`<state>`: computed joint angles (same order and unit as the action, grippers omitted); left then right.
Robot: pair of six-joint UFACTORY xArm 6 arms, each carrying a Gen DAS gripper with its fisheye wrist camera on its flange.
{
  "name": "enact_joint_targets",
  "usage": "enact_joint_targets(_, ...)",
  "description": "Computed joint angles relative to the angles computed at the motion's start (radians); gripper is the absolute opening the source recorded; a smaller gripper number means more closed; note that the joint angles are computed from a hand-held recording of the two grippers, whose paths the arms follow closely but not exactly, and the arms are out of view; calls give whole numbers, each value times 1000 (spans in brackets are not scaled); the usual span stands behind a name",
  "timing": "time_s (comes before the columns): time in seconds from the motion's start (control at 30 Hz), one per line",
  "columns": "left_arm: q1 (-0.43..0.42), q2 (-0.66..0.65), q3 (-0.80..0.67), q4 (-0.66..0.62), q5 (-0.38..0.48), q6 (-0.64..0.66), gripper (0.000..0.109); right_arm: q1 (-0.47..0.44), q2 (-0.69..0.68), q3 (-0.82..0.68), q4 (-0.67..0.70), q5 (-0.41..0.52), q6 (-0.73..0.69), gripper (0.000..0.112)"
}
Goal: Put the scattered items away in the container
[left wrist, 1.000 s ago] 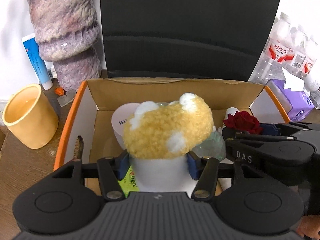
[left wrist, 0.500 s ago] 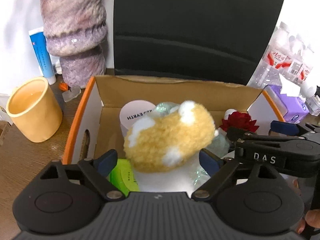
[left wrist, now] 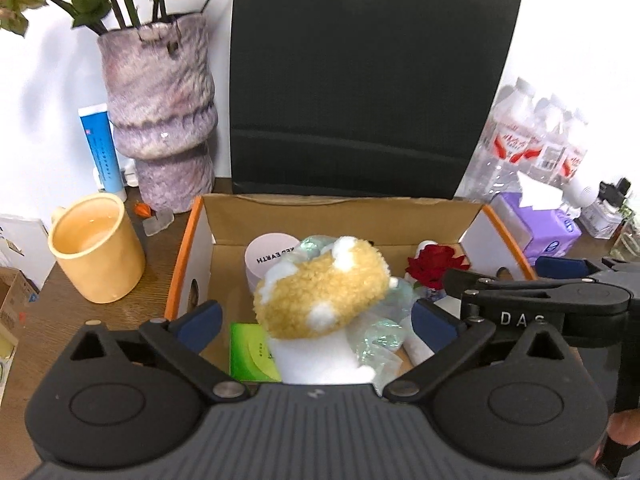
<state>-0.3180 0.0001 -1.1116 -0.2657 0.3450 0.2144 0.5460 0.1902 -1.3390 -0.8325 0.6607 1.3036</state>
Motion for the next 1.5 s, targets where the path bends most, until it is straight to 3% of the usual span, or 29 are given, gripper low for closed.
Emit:
enact_joint_targets(0.47, -12, -222, 173, -99, -33, 71, 103, 90, -177, 112, -58, 83, 60, 103)
enact_joint_targets(0.87, -8, -483, 348, -150, -14, 162, 103, 245, -305, 170, -41, 259, 24, 103)
enact_joint_targets(1.17, 0, -697, 486, -241, 3, 256, 103, 372, -441, 291, -150, 294, 169, 103)
enact_joint_targets(1.5, 26, -965, 671, -293, 36, 344, 103, 543, -529, 387, -236, 430, 275, 103)
